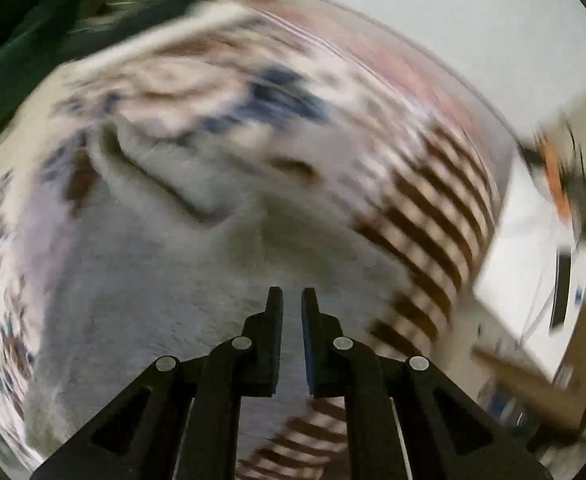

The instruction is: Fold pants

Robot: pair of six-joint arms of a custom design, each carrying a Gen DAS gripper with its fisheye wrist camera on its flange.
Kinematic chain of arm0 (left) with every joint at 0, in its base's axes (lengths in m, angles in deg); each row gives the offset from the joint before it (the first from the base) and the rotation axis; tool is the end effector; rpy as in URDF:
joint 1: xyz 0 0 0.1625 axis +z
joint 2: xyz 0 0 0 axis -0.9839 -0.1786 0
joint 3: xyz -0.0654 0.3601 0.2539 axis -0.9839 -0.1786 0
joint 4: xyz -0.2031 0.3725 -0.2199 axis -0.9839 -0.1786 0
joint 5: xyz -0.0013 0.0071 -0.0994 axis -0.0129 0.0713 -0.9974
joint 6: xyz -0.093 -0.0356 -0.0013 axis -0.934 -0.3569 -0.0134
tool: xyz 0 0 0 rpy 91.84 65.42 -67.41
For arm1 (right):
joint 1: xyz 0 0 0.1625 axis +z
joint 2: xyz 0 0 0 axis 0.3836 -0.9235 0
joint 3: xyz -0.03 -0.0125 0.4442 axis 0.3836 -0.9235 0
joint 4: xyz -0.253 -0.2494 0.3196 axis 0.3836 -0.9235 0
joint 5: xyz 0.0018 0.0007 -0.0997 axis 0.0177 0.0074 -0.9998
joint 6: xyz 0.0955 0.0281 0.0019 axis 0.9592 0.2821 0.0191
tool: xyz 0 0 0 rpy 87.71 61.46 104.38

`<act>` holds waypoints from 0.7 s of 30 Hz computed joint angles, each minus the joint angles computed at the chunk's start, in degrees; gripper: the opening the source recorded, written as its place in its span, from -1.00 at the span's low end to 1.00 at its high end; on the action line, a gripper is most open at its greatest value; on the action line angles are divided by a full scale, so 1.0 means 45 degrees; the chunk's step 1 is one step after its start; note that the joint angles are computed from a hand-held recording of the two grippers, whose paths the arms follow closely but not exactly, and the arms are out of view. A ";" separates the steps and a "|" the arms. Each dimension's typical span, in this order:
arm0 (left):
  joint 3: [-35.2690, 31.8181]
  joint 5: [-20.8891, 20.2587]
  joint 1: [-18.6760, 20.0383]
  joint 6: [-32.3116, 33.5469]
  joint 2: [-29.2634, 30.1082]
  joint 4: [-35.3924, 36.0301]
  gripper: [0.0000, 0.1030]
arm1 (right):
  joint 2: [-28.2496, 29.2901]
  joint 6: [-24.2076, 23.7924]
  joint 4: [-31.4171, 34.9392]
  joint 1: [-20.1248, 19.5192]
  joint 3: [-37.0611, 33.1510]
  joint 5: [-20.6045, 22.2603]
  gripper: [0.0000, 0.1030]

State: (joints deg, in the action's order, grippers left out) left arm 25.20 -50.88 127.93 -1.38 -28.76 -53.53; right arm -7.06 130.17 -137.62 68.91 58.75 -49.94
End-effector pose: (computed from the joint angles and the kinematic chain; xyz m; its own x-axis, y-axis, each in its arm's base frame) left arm -0.3047 -0.6123 0.2420 -0.7495 -0.2343 -0.6191 -0.1792 0.9722 -0.1509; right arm 0.0779 -0.5236 0.4665 -0.2868 0.8973 0.3356 0.6612 0.4389 -0.6084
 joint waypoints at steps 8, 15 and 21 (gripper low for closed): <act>0.1242 0.0536 -0.0279 -0.2478 -0.1521 0.0015 0.72 | -0.1215 -0.2614 -0.5755 -0.0360 0.2222 0.2336 0.00; 0.1586 0.2252 0.0204 -0.4511 -0.2902 0.0654 0.72 | -0.0227 -0.3298 -0.8339 -0.1166 0.2876 0.3501 0.10; 0.1701 0.2615 0.0706 -0.5077 -0.3569 0.0407 0.72 | 0.0892 -0.2877 -0.7308 0.0631 0.1960 0.0271 -0.84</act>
